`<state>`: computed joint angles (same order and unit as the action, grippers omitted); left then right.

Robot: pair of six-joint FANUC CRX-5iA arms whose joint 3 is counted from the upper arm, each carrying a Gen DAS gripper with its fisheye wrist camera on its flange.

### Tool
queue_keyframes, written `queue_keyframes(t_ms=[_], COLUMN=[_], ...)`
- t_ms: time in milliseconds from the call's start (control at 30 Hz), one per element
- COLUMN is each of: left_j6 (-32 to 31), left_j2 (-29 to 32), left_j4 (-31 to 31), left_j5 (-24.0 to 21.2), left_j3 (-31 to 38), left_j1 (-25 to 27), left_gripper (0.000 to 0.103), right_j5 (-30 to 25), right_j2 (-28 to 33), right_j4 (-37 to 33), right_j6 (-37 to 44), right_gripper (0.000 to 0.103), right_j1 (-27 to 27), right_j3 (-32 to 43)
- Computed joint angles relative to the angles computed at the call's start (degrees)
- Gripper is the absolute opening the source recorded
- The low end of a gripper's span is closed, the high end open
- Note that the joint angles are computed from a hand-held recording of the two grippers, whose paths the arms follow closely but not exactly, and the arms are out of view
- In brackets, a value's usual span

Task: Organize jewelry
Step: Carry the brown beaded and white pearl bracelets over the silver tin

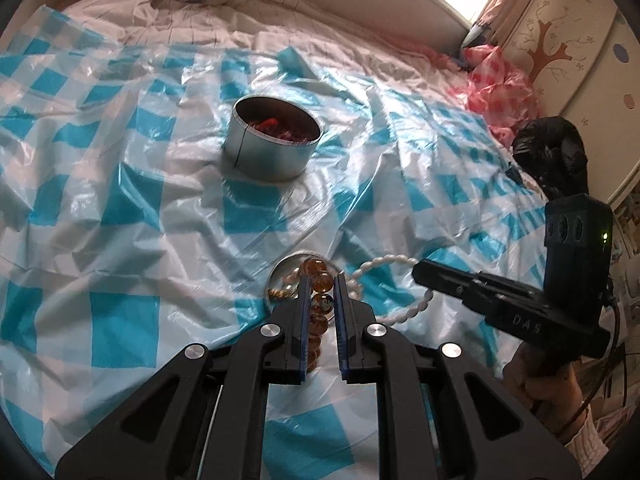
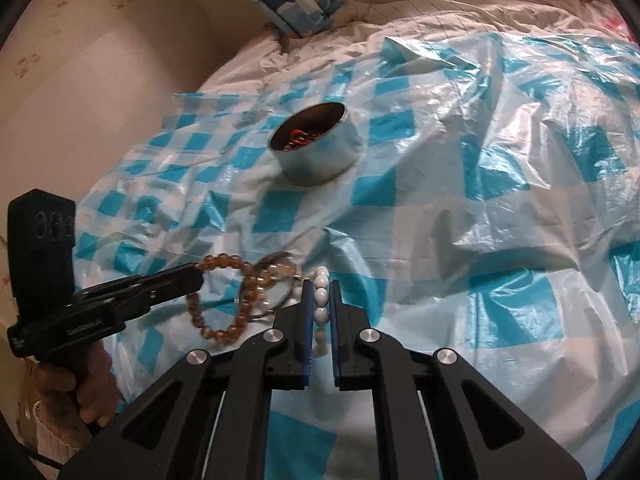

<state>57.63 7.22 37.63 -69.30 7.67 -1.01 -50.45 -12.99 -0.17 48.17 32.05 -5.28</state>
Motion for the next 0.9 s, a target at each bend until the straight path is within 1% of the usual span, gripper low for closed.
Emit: queue_keyframes(t_ms=[133, 300, 500, 700, 900], left_j6=[-0.7, -0.8, -1.1, -1.5, -0.4], left_j2=[-1.0, -1.7, -2.1, -2.8, -3.1], left_j4=[2.1, 3.2, 4.0, 5.3, 4.6], left_j5=[2.2, 4.6, 5.9, 7.6, 9.4], left_j3=[-1.3, -2.4, -2.9, -3.8, -3.7], left_j1=[-0.2, -0.8, -1.2, -1.3, -1.8], left_gripper=[0.010, 0.010, 0.010, 0.010, 0.010], right_j5=[3.1, 7.0, 9.0, 10.3, 12.8], right_j2=[-1.2, -2.7, -3.5, -3.8, -3.9], right_j4=[-0.5, 3.3, 5.5, 4.5, 4.5], right_j6=[0.7, 0.3, -1.3, -0.9, -1.5], right_gripper=[0.008, 0.008, 0.008, 0.008, 0.008], right_j1=[0.2, 2.3, 2.9, 2.3, 1.7], right_j3=[-0.9, -2.5, -3.6, -3.8, -4.4])
